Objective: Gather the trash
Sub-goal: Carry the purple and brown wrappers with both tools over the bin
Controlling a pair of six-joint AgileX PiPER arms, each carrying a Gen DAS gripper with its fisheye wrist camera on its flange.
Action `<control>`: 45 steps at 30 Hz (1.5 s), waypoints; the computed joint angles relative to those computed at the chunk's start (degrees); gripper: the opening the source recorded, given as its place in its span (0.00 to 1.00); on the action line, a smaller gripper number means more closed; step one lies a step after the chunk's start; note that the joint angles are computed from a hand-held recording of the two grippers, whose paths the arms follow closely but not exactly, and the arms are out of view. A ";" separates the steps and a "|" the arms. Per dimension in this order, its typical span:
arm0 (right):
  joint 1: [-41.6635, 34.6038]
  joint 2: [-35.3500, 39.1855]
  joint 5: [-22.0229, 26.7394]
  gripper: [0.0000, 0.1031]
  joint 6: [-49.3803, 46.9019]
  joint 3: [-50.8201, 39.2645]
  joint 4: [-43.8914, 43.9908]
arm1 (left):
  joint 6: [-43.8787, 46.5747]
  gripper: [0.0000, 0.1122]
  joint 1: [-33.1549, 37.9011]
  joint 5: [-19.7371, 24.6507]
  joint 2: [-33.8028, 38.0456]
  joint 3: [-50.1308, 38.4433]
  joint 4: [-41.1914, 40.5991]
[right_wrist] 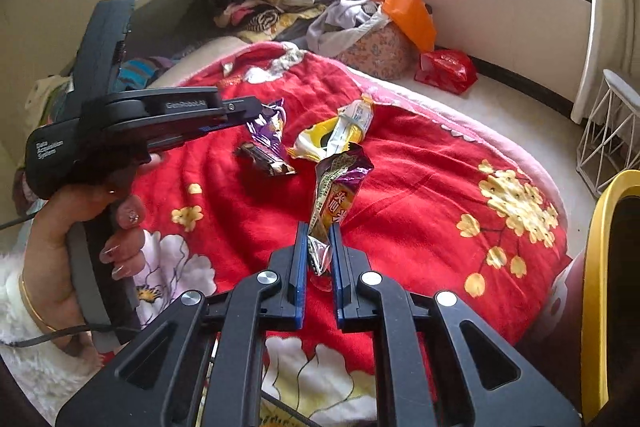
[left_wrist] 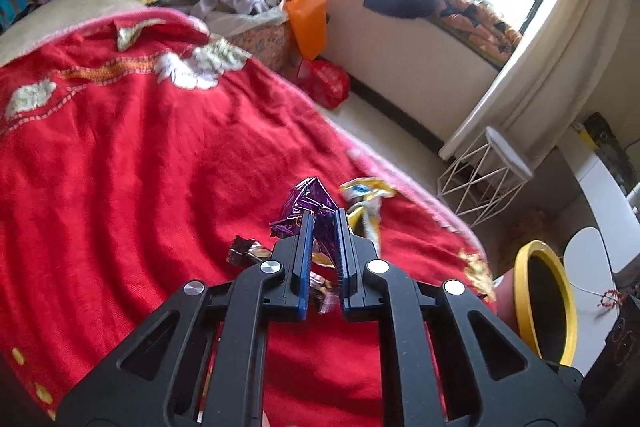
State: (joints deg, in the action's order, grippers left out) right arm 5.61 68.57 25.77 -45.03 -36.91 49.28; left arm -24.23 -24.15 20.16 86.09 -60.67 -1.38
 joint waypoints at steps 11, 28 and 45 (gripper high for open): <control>-8.76 -7.43 4.96 0.10 -4.82 1.59 2.43 | -9.01 0.06 -7.06 -0.44 -7.67 1.91 8.97; -40.92 -10.14 22.93 0.10 -20.38 0.08 11.70 | -18.45 0.06 -17.26 1.43 -9.05 -1.64 20.31; -63.74 -4.81 30.82 0.10 -28.33 -2.70 14.43 | -24.60 0.06 -28.38 3.47 -4.82 -6.95 27.89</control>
State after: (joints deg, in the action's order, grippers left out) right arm -58.13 63.76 56.59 -73.36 -39.61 63.71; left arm -48.83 -52.53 23.63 81.28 -67.62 26.51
